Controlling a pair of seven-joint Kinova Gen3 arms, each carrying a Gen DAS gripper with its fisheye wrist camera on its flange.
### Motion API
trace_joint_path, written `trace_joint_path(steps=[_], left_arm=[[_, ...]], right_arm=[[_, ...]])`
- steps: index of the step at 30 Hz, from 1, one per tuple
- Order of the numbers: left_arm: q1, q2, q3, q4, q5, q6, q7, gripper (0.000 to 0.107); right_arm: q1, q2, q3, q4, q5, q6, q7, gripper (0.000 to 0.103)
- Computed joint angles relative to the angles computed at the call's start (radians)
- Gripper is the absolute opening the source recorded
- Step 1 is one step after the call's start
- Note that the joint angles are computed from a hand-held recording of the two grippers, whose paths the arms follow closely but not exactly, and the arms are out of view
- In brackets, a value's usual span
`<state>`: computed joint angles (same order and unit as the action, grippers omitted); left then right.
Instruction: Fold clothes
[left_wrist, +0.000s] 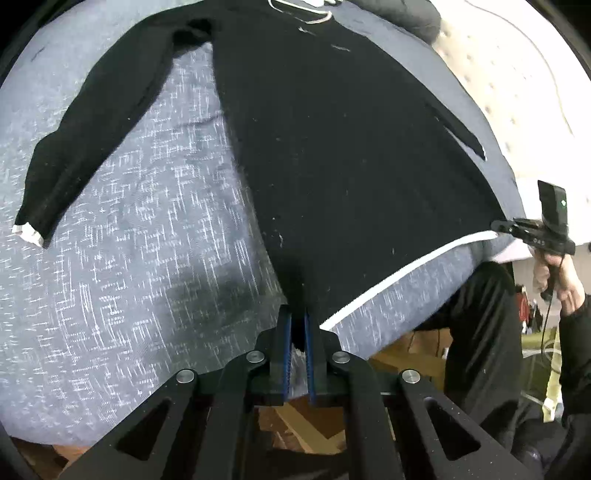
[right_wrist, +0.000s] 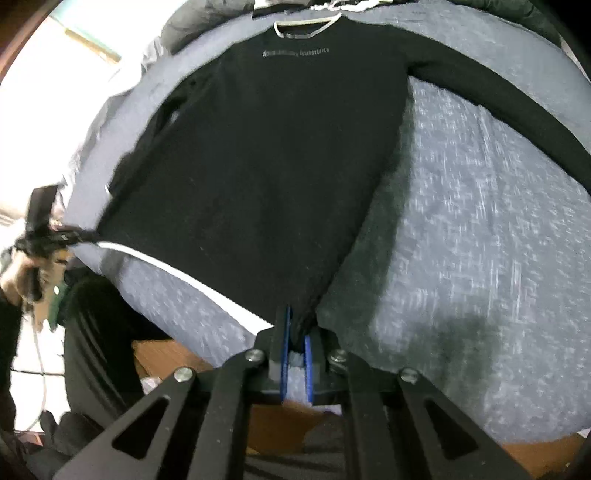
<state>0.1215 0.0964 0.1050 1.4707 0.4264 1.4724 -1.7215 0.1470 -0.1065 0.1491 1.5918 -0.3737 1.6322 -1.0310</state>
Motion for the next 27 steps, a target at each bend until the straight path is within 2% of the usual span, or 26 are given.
trace_joint_path(steps=[4,9,12,17,18,20,22,27], left_arm=[[0.020,0.009,0.011,0.041,-0.011,-0.022,0.006,0.006],[0.028,0.033,0.011,0.076,-0.022,-0.051,0.013,0.006],[0.006,0.045,0.002,0.082,0.013,-0.046,0.011,0.008],[-0.047,0.015,-0.027,0.077,0.046,-0.031,0.026,0.009],[-0.059,0.008,-0.035,0.071,0.043,-0.025,0.024,0.010],[-0.095,0.013,-0.050,0.051,0.035,-0.020,0.005,0.019],[-0.107,-0.007,-0.063,0.066,0.012,-0.036,0.009,0.023],[-0.184,-0.009,-0.113,0.064,-0.025,-0.092,0.058,0.030]], right_arm=[[-0.001,0.000,-0.009,0.057,0.048,-0.042,-0.021,0.006],[0.009,0.000,0.004,0.098,0.039,-0.053,-0.012,0.006],[0.026,0.000,0.018,0.090,0.016,-0.053,-0.016,0.007],[0.021,-0.035,0.013,0.040,0.069,-0.035,-0.014,0.011],[0.025,-0.041,0.023,0.030,0.064,-0.033,-0.008,0.011],[0.036,-0.044,0.047,0.011,0.034,-0.040,-0.003,0.020],[0.043,-0.040,0.057,-0.001,0.006,-0.058,-0.014,0.025],[0.062,-0.001,0.072,-0.028,-0.102,-0.084,-0.047,0.025]])
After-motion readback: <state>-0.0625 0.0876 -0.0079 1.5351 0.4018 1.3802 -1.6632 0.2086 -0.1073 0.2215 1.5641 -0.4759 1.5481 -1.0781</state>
